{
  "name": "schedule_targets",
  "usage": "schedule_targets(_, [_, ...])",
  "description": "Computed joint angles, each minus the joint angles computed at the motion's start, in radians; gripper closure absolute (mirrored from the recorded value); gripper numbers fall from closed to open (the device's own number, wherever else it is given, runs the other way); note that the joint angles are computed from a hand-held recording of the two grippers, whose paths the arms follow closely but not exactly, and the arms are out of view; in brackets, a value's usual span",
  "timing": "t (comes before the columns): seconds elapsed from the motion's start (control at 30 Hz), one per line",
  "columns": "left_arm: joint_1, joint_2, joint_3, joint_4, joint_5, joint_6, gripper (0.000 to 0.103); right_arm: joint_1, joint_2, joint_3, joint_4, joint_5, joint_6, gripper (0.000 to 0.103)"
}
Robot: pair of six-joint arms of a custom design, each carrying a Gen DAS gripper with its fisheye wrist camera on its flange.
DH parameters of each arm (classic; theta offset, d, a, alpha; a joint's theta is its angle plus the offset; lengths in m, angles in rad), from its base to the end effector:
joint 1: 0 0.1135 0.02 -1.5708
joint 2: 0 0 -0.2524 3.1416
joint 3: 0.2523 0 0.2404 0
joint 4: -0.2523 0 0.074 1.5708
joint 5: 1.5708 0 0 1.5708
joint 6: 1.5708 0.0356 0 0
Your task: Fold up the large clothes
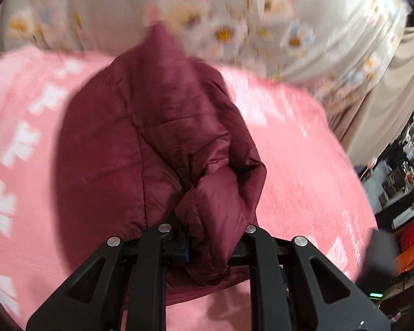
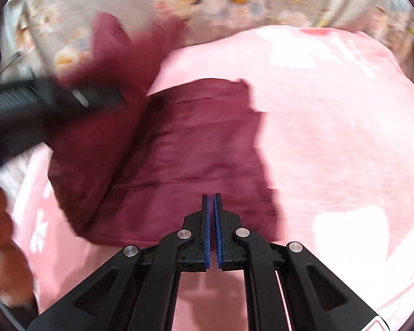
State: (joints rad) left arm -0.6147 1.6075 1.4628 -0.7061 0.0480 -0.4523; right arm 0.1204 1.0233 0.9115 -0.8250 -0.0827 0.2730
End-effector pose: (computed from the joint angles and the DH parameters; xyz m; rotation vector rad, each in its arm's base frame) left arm 0.2772 -0.1978 0.3092 0.2247 2.4837 -0.5289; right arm 0.1898 0.0259 0.2745 0.1582 2.5181 0.2641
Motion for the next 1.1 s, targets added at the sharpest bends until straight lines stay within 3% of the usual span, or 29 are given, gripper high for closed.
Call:
schedule_targets(0.13, [-0.048,0.136,-0.015,0.062,0.028,-0.07,0.082,-0.067,-0.013,-0.029,-0.002,-0.017,-0.005,0.095])
schedule_targets(0.2, [-0.072,0.119,-0.03,0.071,0.005,-0.069,0.071,-0.11,-0.011,-0.024,0.0,-0.032,-0.033,0.095])
schedule_targets(0.27, [-0.06,0.074,-0.038,0.076,0.057,-0.085,0.046,-0.139,0.006,0.007,0.002,-0.039,-0.054,0.094])
schedule_targets(0.37, [-0.008,-0.085,-0.093,0.145,0.132,-0.119,0.034,-0.19,0.064,0.059,0.039,-0.074,-0.087,0.094])
schedule_targets(0.6, [0.117,-0.136,0.033,-0.015,-0.136,-0.017,0.033,-0.139,0.25,0.327,0.072,-0.11,-0.082,0.071])
schedule_targets(0.67, [0.179,-0.1,0.061,-0.045,-0.133,-0.008,0.034,-0.1,0.304,0.413,0.068,-0.093,-0.074,0.062])
schedule_targets(0.93, [0.366,-0.014,0.113,-0.083,-0.111,0.038,0.034,-0.009,0.558,0.741,0.008,-0.088,-0.049,0.052])
schedule_targets(1.1, [0.336,0.064,0.183,-0.099,-0.219,0.065,0.034,-0.026,0.726,0.893,-0.049,-0.083,-0.039,0.05])
